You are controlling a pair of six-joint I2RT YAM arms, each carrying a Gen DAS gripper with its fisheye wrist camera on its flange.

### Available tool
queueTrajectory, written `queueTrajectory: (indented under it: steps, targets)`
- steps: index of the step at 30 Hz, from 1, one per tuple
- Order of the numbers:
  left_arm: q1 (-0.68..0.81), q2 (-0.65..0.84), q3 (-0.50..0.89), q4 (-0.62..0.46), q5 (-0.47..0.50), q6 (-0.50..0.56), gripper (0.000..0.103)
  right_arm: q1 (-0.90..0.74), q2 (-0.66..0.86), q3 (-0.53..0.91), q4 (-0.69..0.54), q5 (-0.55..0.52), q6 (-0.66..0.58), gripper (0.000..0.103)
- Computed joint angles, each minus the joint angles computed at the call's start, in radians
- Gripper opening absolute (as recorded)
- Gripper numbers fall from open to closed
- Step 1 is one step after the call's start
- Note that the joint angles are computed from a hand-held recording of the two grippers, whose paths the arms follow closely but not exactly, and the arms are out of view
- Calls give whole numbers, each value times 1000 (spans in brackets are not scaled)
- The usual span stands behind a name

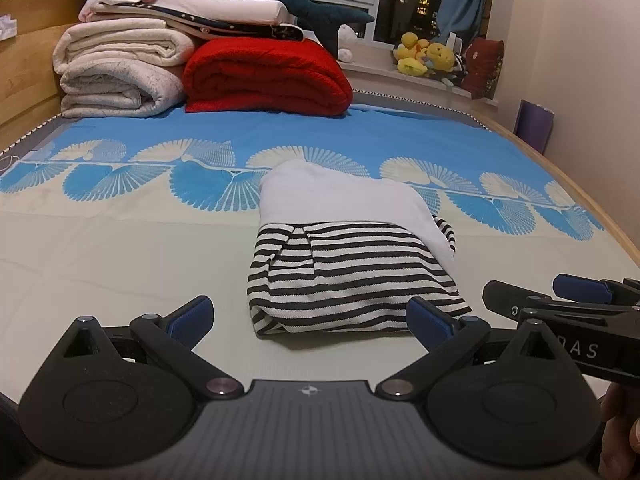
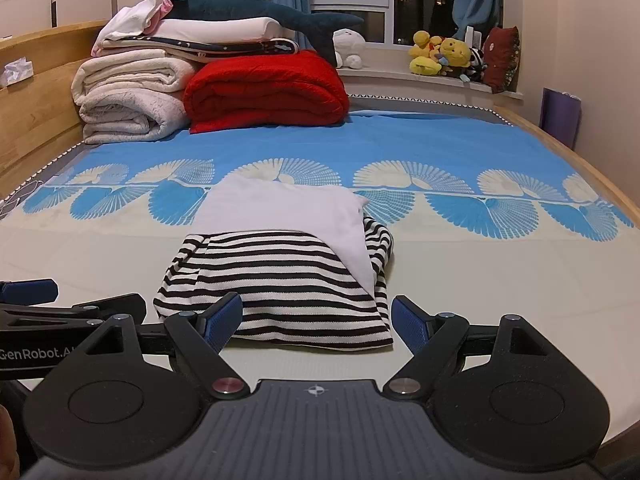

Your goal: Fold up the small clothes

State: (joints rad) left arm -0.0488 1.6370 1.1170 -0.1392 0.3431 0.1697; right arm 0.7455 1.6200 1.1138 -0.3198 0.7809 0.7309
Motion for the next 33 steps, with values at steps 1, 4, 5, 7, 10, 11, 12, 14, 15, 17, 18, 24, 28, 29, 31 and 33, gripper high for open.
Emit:
queueTrajectory:
  steps: [1,4,5,7,10,11,12,14,15,17,18,24,28,29,31,33]
  targets:
    - [0,0,1,-1,0,1,102,0,1,1,-2,0,1,83]
    - [0,-1,0,-2,0,0,102,1,1,2,-3,0,2,83]
    - [0,-1,0,-2,0,0,102,0,0,1,-2,0,2,83]
    - [1,1,1,-2,1,0,102,0,-1,0,-1,0,1,83]
    - [0,0,1,-2,0,1,102,0,-1,0,-2,0,1,82]
    - [0,0,1,-2,0,1,102,0,-1,-1,-1,-1,0,82]
    - [-1,0,1,-4,-2,-1,102,0,-1,-1,-1,-1,0,82]
    - [-1,0,1,-4,-2,-2,102,1,2,4,-6,0,4,82]
    - [0,0,1,-4,-2,-2,102,1,2,4,-6,0,4,82]
    - [1,1,3,-5,0,0,102,1,1,2,-4,-1,3,82]
    - [1,1,3,-5,0,0,102,1,1,2,-4,-1,3,82]
    - [-1,2,3,-6,0,-4,102,1,5,8,-12,0,7,82]
    - [-3,3,2,-4,-2,-5,102,2,5,8,-12,0,8,82]
    - [-3,2,2,-6,-2,-6,102,2,5,9,-13,0,8,82]
    - [-3,2,2,-6,-2,-6,102,2,5,9,-13,1,8,82]
    - [-3,2,2,-5,-2,-6,102,2,4,9,-14,1,10,82]
